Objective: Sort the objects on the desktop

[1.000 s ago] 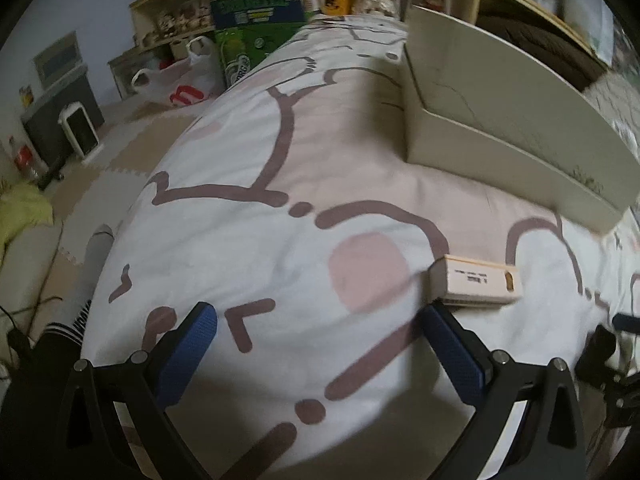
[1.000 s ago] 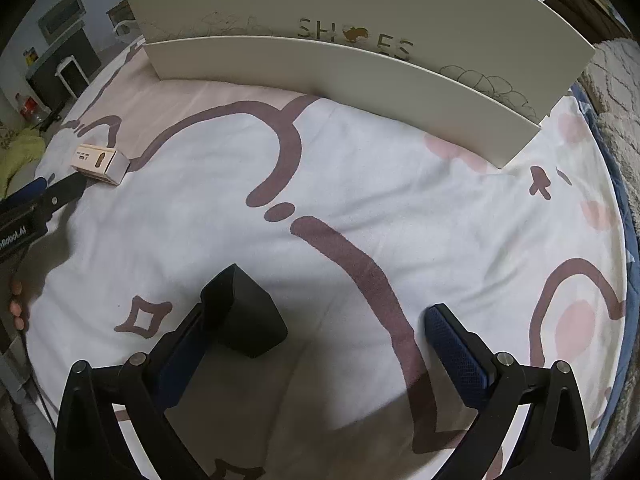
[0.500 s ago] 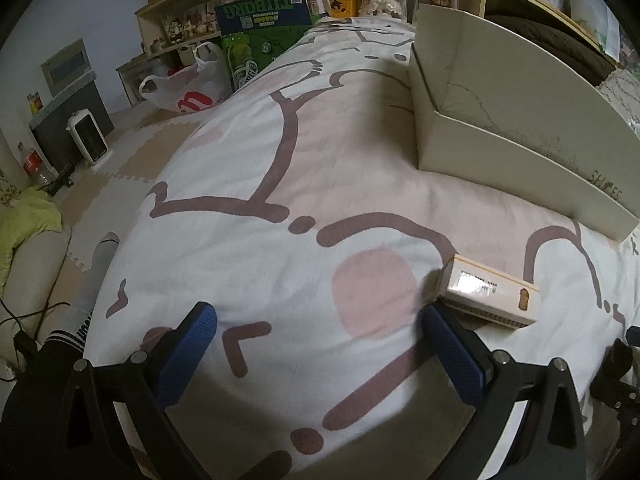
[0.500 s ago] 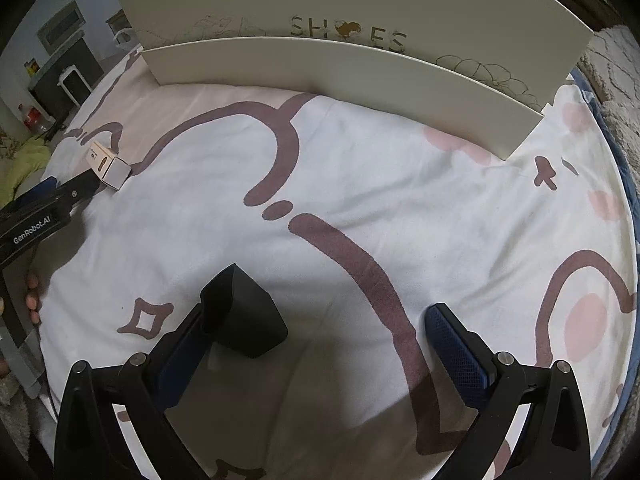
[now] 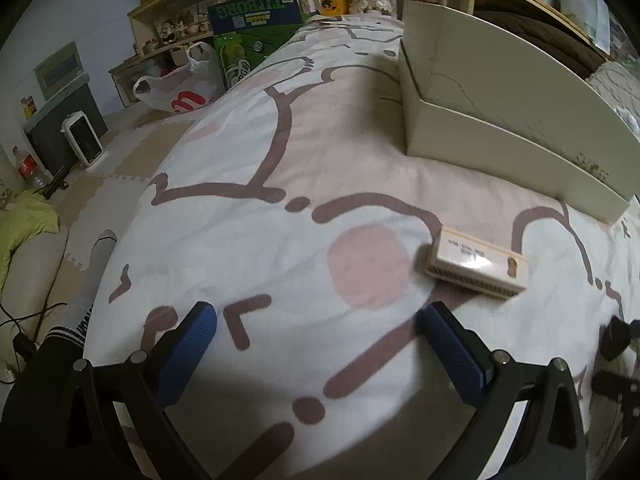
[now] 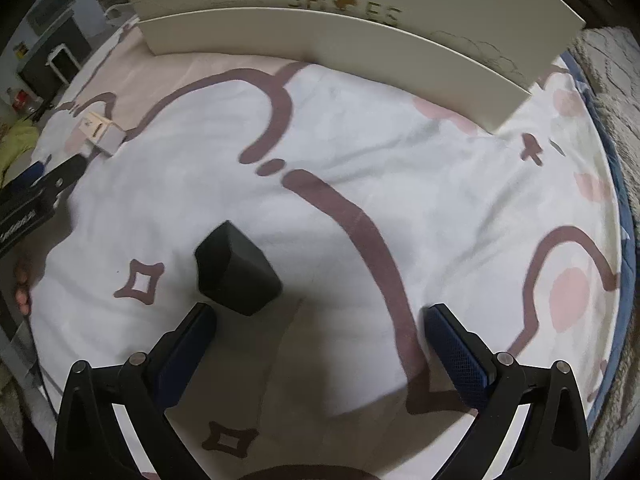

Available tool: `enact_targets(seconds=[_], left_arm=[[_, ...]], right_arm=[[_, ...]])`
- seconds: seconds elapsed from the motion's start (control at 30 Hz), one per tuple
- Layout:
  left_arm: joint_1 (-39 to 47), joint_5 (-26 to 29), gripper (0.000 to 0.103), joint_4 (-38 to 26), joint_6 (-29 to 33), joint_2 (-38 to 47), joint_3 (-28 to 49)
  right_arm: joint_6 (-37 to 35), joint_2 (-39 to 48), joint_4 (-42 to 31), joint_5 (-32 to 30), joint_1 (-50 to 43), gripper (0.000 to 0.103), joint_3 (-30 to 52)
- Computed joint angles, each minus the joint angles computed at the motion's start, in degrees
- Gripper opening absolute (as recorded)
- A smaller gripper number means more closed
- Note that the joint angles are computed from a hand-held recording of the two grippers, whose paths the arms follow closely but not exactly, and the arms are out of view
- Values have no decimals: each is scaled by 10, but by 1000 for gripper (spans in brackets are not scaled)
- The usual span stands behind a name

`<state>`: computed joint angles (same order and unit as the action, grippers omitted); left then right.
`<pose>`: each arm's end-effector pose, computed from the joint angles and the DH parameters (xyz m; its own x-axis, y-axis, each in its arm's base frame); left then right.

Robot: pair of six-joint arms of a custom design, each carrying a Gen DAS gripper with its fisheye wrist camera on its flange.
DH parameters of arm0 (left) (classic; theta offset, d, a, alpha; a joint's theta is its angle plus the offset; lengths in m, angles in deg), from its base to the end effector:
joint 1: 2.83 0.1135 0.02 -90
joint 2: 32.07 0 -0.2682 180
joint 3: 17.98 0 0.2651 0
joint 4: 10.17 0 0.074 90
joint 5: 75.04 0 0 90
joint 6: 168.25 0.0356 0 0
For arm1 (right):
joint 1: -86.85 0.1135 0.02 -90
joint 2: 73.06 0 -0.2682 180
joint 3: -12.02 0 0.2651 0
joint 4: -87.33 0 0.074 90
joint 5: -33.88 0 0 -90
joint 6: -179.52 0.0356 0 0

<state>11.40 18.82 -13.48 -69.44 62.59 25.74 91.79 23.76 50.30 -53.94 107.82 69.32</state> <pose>0.2650 0.0647 0.0861 -0.8091 -0.0475 -0.5857 -0.0842 0.9958 0.0355 0.2637 0.0996 0.1045 -0.9213 -0.3107 -0.2339 -0.3131 0.9493 -0.0278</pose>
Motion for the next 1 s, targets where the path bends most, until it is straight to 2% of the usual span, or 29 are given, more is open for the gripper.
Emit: enact_targets(seconds=[0.4, 0.73, 1.0], left_arm=[[-38, 63, 103, -27, 31, -38, -30], [-39, 107, 103, -28, -9, -29, -14], [-63, 70, 103, -4, -11, -16, -15]], right_arm=[[48, 0, 22, 18, -28, 103, -7], [64, 15, 68, 31, -22, 103, -8], [71, 3, 56, 70, 26, 103, -7]])
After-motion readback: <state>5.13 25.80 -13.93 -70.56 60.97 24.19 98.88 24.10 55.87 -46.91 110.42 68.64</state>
